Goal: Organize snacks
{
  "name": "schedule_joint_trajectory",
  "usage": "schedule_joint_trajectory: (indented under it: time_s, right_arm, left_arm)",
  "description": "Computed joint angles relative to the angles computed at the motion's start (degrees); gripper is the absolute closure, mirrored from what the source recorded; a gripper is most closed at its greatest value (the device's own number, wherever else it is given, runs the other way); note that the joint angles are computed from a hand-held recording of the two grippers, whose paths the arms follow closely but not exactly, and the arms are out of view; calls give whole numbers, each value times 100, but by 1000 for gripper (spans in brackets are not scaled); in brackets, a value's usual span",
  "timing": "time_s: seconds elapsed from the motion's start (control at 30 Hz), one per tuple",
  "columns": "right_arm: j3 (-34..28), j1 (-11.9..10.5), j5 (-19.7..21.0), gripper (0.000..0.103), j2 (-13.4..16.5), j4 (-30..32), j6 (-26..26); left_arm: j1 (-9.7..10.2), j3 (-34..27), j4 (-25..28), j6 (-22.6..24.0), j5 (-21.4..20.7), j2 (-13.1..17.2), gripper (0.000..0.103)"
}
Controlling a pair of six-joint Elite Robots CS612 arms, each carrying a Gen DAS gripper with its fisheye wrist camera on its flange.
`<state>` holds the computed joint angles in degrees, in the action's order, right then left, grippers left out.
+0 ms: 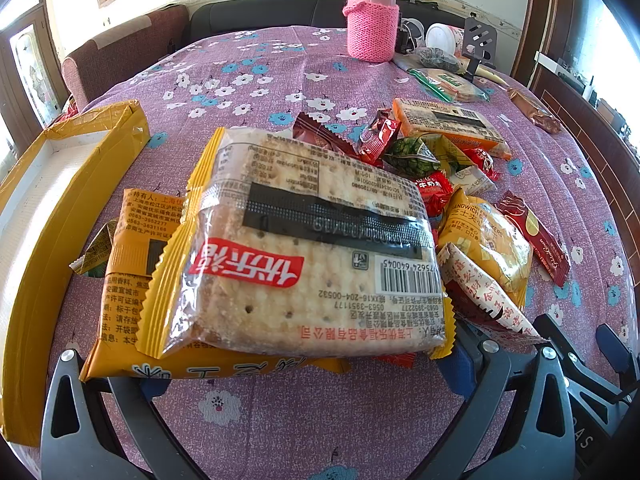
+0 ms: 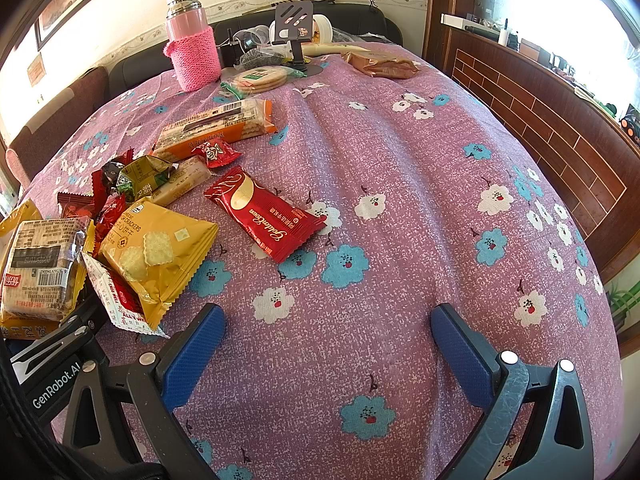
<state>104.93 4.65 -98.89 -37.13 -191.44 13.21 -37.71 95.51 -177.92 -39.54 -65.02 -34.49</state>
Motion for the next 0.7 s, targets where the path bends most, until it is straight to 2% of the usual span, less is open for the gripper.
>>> schedule_joint_trajectory:
  time_s: [0.5,0.7]
  right_arm:
    - [3,2,-2,0,-4,2,1]
    - [-14,-6,52,0,-3,26,-13]
  left_arm:
    - [-20,-50,122,-152,64,4,0]
    - [37,8,256,73,-237,-84,0]
